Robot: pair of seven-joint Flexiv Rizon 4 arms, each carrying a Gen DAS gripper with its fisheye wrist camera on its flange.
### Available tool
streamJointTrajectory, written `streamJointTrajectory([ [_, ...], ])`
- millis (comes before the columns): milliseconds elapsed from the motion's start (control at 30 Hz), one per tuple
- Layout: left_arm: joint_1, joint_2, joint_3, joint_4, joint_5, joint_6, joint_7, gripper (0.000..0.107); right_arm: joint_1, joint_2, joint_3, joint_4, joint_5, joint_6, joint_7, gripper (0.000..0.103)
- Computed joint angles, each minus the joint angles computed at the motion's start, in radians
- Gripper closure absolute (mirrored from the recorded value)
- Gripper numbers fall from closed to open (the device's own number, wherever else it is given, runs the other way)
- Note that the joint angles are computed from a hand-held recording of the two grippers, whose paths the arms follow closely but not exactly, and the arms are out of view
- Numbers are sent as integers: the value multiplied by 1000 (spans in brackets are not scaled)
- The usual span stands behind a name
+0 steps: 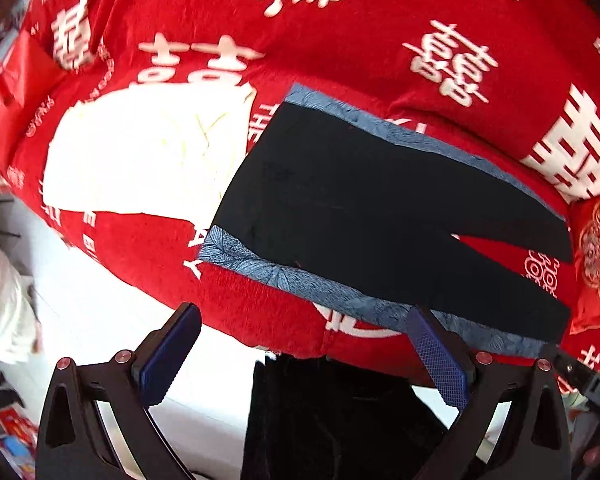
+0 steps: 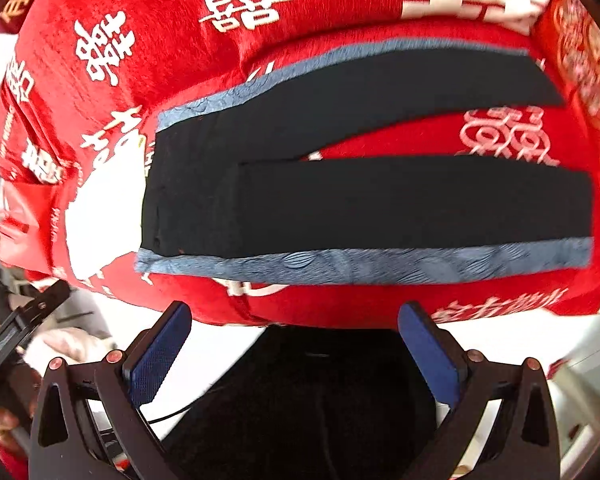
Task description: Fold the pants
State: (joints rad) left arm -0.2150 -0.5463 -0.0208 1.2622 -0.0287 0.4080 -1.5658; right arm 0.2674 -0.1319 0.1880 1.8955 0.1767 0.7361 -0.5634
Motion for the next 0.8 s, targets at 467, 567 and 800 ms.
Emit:
streamJointTrajectory([
  [467,102,-224,-5,52,-98,143,65,4,-43,-310,205,72,406,675,-110,0],
  [567,131,-246,-26,86,-156,191,85,4,-127,-404,341,61,491,836,-210,0],
  [800,167,-287,-80,117,-283,223,130,4,-298,-611,585,72,503,1187,-269,0],
])
